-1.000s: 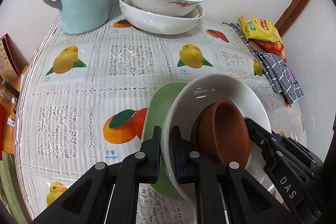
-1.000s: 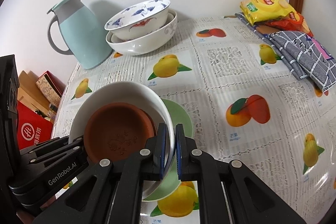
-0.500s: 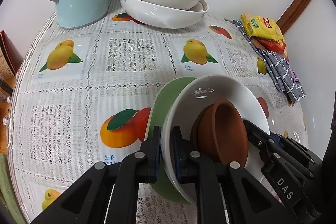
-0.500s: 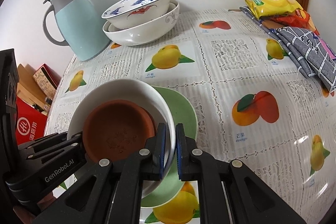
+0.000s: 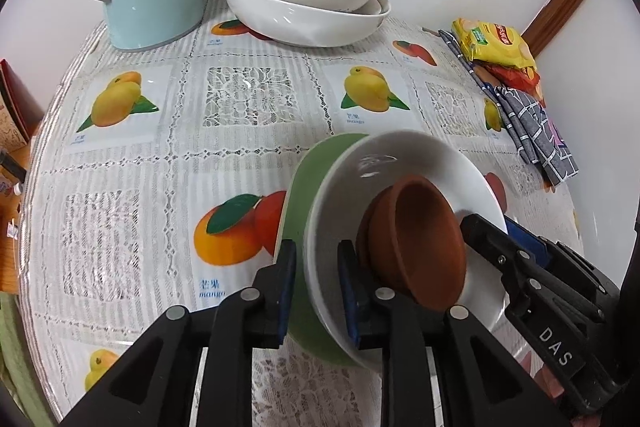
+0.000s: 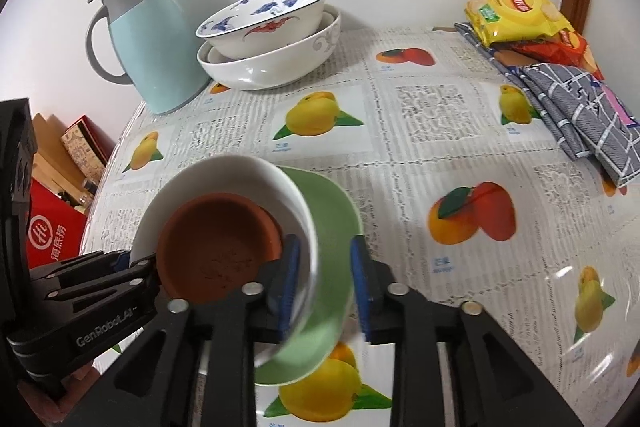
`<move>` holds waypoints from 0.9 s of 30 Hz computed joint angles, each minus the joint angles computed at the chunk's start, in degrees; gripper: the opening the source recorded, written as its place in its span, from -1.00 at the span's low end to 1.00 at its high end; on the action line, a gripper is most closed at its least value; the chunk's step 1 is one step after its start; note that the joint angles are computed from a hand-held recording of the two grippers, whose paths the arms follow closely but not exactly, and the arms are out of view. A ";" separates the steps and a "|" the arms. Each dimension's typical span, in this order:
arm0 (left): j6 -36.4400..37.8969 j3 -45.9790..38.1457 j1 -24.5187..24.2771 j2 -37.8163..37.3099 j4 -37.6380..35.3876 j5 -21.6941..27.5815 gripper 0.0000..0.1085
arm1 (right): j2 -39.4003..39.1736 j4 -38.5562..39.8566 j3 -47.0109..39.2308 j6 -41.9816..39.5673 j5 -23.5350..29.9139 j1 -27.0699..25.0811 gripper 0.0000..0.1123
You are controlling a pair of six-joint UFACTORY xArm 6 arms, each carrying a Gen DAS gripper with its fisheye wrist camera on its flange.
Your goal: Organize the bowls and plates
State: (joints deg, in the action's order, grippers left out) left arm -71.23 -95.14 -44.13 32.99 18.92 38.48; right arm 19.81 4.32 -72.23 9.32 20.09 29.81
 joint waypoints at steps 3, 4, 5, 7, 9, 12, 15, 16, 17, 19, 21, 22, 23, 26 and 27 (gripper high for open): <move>-0.73 -0.16 -0.66 -0.69 0.62 1.62 -0.54 | -1.69 5.23 1.73 -4.39 -0.37 0.01 -0.29; -0.96 -0.06 -0.83 -0.99 0.78 2.06 -0.52 | -2.27 5.74 2.32 -4.93 -0.59 0.08 -0.27; -1.31 -0.01 -1.09 -1.32 1.07 2.67 -0.50 | -3.09 4.98 3.20 -4.60 -1.09 0.20 -0.27; -2.88 -0.51 -1.91 -1.81 2.78 5.24 -0.10 | -4.41 2.53 4.52 -3.21 -1.67 0.43 -0.24; -5.65 -1.19 -3.03 -2.42 6.20 8.82 0.05 | -5.58 0.77 5.45 -1.90 -1.60 0.64 -0.19; -7.35 -0.29 -4.02 -4.07 7.10 10.09 0.06 | -8.32 0.89 8.08 -2.33 -2.15 0.94 -0.14; -8.64 -1.40 -5.78 -4.71 9.20 13.62 0.09 | -12.09 -0.26 11.45 -1.45 -2.57 0.96 -0.01; -9.40 -1.44 -6.49 -5.15 10.09 14.10 0.10 | -13.34 -1.01 12.50 -0.93 -2.56 0.90 0.07; -10.09 -1.42 -7.04 -5.50 10.86 14.33 0.10 | -15.02 -2.48 13.92 0.09 -2.56 0.77 0.12; -11.17 -2.64 -8.59 -5.56 12.41 15.92 0.23 | -18.11 -6.17 16.70 2.70 -3.23 0.33 0.23; -11.76 -5.09 -10.19 -4.77 13.83 18.49 0.28 | -22.02 -10.25 20.24 6.15 -4.33 -0.41 0.27; -11.88 -6.79 -11.23 -4.16 14.57 20.36 0.30 | -24.02 -11.14 21.94 7.04 -4.71 -0.89 0.28; -11.96 -8.08 -12.05 -3.68 15.07 21.63 0.31 | -26.49 -11.77 24.03 7.85 -5.15 -1.45 0.28; -12.97 -12.48 -14.66 -1.85 16.67 25.20 0.43 | -32.42 -13.04 28.69 9.01 -5.44 -2.96 0.28; -13.81 -14.08 -15.69 -1.14 17.36 26.46 0.48 | -34.57 -14.49 30.28 9.87 -5.20 -3.55 0.29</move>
State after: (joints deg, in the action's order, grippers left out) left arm -85.04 -109.22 -59.82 31.85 36.28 64.94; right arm -14.76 -10.16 -41.95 19.19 14.90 26.26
